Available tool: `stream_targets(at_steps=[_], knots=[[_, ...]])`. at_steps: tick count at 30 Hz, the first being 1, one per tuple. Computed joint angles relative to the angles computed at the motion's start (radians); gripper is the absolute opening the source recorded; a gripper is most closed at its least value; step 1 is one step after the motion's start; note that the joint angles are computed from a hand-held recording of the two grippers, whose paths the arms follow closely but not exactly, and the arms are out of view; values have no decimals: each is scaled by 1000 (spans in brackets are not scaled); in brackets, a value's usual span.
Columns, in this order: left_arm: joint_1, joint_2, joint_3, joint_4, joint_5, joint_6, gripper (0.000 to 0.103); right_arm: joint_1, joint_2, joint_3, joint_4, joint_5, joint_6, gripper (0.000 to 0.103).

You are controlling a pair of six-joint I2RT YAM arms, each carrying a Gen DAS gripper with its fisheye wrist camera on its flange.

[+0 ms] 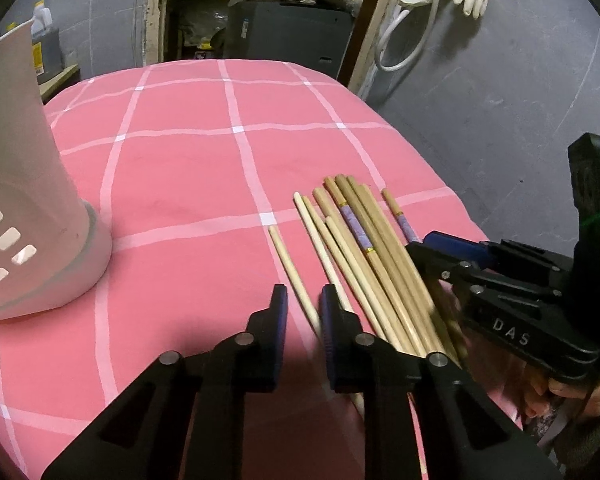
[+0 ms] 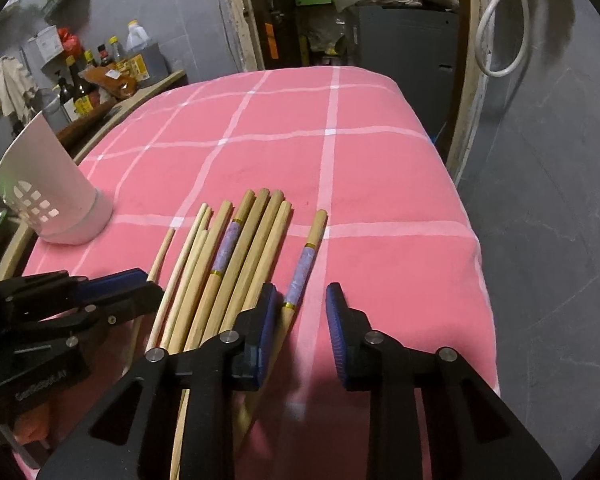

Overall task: Organize utensils
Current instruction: 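Close the left gripper on one chopstick while the right gripper grasps another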

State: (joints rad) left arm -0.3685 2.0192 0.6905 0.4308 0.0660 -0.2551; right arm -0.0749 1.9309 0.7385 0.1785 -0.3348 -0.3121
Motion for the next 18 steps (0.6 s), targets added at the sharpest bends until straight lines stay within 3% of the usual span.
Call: stream_targets(at_steps=[2,12,18], knots=[[5,-3,-1,-9,6,0,9,-20,-2,1,-10,-21,-9,12],[8,2,30,-57,21,-17,9,-33,29,85,-135,-67,47,12],[23,-19,19,-79,66,-49,4,-76,40,118,-204,-138,94,5]])
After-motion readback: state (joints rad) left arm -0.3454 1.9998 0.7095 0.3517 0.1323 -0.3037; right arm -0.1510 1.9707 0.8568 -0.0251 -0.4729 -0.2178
